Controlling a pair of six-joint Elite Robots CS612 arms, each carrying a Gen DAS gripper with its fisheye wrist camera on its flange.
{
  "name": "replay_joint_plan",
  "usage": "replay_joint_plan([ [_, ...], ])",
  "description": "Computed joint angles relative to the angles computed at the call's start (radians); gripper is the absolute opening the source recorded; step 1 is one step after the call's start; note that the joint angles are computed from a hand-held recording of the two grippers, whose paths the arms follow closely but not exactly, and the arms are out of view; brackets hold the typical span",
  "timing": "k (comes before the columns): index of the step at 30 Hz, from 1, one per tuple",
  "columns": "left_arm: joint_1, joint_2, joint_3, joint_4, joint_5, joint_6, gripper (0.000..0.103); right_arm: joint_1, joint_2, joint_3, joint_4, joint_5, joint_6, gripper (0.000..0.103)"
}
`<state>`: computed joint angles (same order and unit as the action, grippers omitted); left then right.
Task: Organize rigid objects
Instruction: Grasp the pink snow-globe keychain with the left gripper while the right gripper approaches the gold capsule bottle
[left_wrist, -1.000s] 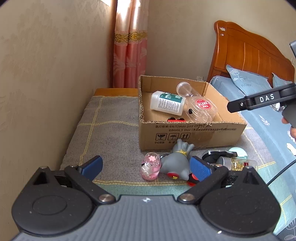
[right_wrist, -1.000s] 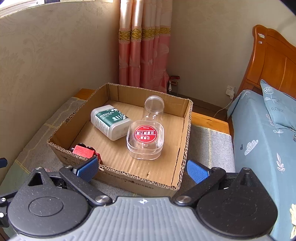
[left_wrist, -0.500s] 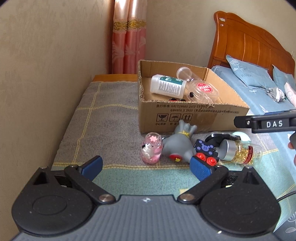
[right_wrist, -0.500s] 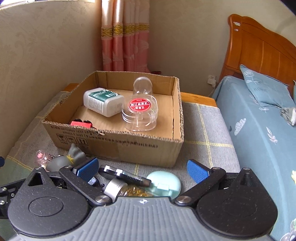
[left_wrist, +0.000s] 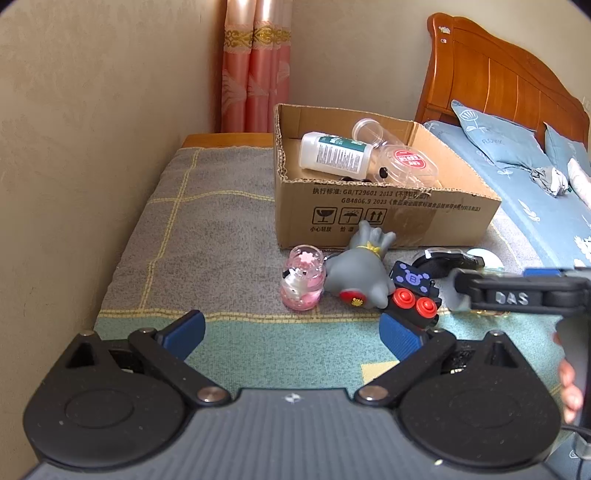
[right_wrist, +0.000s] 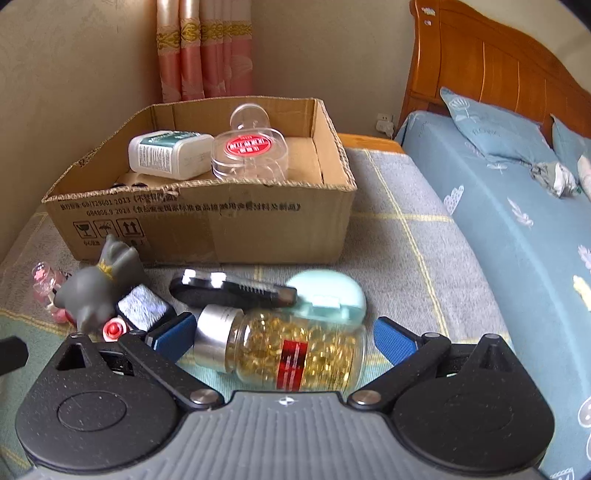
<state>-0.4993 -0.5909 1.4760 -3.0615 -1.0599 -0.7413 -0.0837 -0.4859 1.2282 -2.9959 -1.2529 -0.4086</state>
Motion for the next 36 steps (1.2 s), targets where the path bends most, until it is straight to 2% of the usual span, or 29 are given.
replay_joint_plan([
  [7,0.007,0.010,-0.023,0.034,0.007,0.004,0.100,-0.010,-0.003,0.028,0.038,-0.033,-0.031,0.103],
  [9,0.009,0.013,-0.032,0.045,0.017,0.011,0.100,-0.019,0.001,0.031,0.031,-0.007,-0.019,0.103],
  [15,0.022,0.034,-0.079,0.066,0.072,0.037,0.100,-0.026,0.005,0.040,-0.001,0.017,-0.040,0.103],
  [18,0.033,0.050,-0.106,0.074,0.077,0.043,0.100,-0.030,0.006,0.047,-0.019,0.030,-0.045,0.103],
  [23,0.045,0.062,-0.127,0.115,0.058,0.027,0.100,-0.033,0.004,0.048,-0.012,0.038,-0.057,0.103],
  [30,0.045,0.039,-0.078,0.139,0.099,-0.059,0.100,-0.034,0.003,0.049,-0.008,0.041,-0.063,0.103],
  [34,0.044,0.027,-0.057,0.137,0.107,-0.077,0.100,-0.035,0.002,0.053,-0.015,0.044,-0.064,0.103],
  [36,0.038,0.027,-0.054,0.142,0.124,-0.061,0.100,-0.036,0.002,0.054,-0.018,0.046,-0.064,0.103],
])
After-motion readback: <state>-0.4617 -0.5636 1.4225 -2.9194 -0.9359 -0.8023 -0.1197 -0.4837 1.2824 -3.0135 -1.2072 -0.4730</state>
